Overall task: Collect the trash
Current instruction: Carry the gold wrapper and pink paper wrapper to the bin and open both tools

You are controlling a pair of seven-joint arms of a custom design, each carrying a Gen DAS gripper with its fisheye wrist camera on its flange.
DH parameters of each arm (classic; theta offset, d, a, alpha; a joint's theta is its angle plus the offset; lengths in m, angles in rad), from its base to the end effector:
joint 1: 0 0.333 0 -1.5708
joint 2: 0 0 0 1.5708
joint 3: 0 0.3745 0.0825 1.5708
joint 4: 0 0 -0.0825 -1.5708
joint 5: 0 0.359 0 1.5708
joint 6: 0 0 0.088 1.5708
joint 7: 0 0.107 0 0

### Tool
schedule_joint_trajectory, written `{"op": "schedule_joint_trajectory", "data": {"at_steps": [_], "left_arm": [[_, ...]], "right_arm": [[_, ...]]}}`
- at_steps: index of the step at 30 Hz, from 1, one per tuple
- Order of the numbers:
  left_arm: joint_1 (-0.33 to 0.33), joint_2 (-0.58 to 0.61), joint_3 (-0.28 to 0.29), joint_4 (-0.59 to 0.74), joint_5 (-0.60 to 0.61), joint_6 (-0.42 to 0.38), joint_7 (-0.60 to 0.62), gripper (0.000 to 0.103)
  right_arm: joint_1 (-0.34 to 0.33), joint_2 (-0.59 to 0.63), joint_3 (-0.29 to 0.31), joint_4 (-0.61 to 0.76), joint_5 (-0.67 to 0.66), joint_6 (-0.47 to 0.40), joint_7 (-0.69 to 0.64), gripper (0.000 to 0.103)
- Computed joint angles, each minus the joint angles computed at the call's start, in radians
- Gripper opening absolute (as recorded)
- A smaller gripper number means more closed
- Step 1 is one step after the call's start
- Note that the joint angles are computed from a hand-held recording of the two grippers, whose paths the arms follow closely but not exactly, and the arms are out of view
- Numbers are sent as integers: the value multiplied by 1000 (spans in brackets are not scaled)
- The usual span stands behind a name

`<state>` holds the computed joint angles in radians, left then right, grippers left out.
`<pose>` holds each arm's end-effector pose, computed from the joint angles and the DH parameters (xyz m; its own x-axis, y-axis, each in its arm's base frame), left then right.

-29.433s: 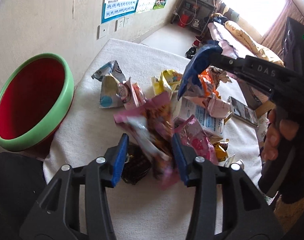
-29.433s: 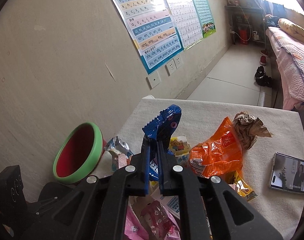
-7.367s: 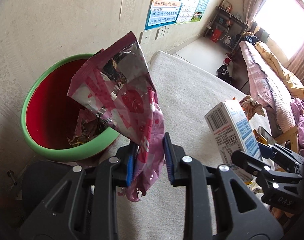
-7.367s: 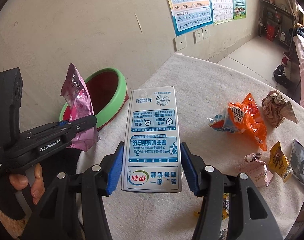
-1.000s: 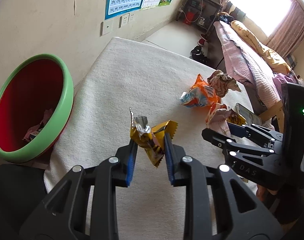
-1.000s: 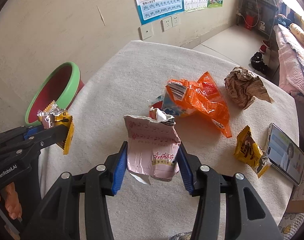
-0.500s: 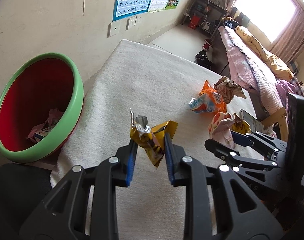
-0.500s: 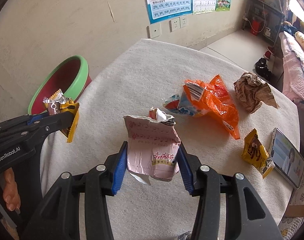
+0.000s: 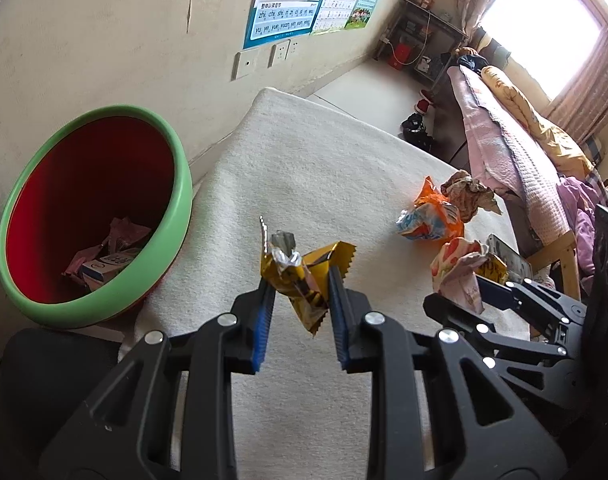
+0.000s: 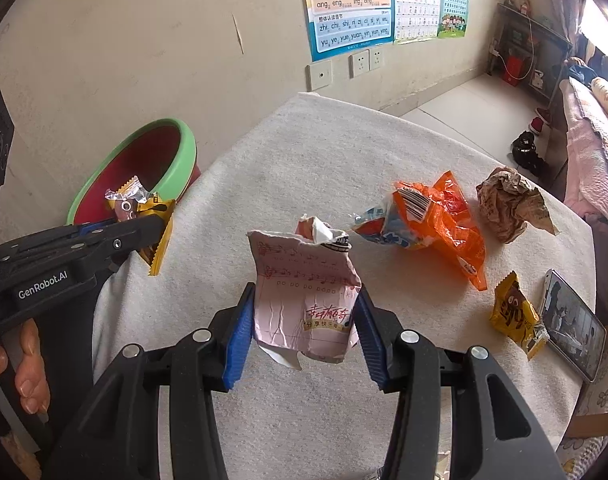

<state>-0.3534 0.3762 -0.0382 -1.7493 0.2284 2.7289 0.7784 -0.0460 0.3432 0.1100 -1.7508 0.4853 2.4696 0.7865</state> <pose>0.6412 -0.2696 0.4933 0.1428 -0.9533 0.2663 -0.8158 -0.2657 -0.5137 0.6759 0.0324 0.4837 0.5103 -0.8524 -0.1139 -0.7689 -0.3929 -0.5044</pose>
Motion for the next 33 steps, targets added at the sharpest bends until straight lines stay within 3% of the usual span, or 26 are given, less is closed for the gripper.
{"op": "schedule_joint_trajectory", "data": {"at_steps": [33], "left_arm": [[19, -22, 20, -49, -6, 36, -49, 25]], "right_arm": [[38, -43, 10, -43, 31, 2, -28, 47]]}}
